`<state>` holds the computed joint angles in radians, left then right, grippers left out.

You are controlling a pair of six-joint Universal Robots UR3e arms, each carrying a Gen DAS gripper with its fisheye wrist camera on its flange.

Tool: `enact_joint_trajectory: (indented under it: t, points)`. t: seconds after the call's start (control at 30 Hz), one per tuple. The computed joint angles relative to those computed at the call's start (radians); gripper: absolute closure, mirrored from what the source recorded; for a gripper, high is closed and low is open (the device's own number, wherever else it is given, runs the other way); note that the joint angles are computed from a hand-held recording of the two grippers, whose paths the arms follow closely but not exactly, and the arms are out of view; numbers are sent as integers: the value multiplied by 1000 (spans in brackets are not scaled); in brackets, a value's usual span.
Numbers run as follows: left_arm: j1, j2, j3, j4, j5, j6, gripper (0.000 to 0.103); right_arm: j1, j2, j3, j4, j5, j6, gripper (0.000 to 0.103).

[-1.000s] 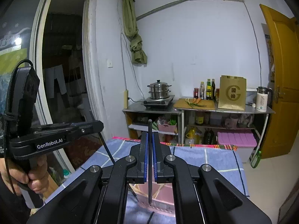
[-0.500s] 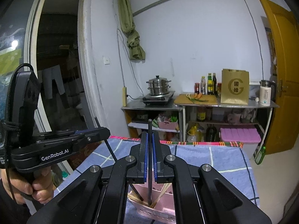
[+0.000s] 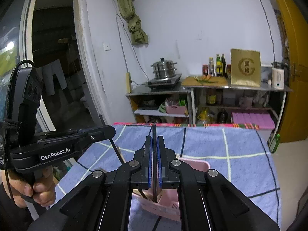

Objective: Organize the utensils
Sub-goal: 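Lower the black chopsticks into the basket and open both tools, then withdraw both open tools from the basket toward the loose wooden chopsticks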

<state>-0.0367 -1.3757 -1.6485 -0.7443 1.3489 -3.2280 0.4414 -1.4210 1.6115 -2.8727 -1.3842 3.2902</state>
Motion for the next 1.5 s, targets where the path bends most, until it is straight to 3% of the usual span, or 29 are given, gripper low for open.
enact_joint_trajectory:
  t: [0.6, 1.0, 1.37, 1.5]
  points:
    - [-57, 183, -145, 32, 93, -27, 96, -20, -171, 147, 15, -3, -3, 92]
    - [-360, 313, -284, 78, 368, -128, 92, 20, -400, 394, -20, -40, 13, 87]
    - [-601, 332, -440, 149, 533, -271, 92, 68, -577, 598, -39, -95, 22, 86]
    - [-639, 350, -512, 180, 537, -311, 92, 65, -627, 680, -45, -89, 31, 86]
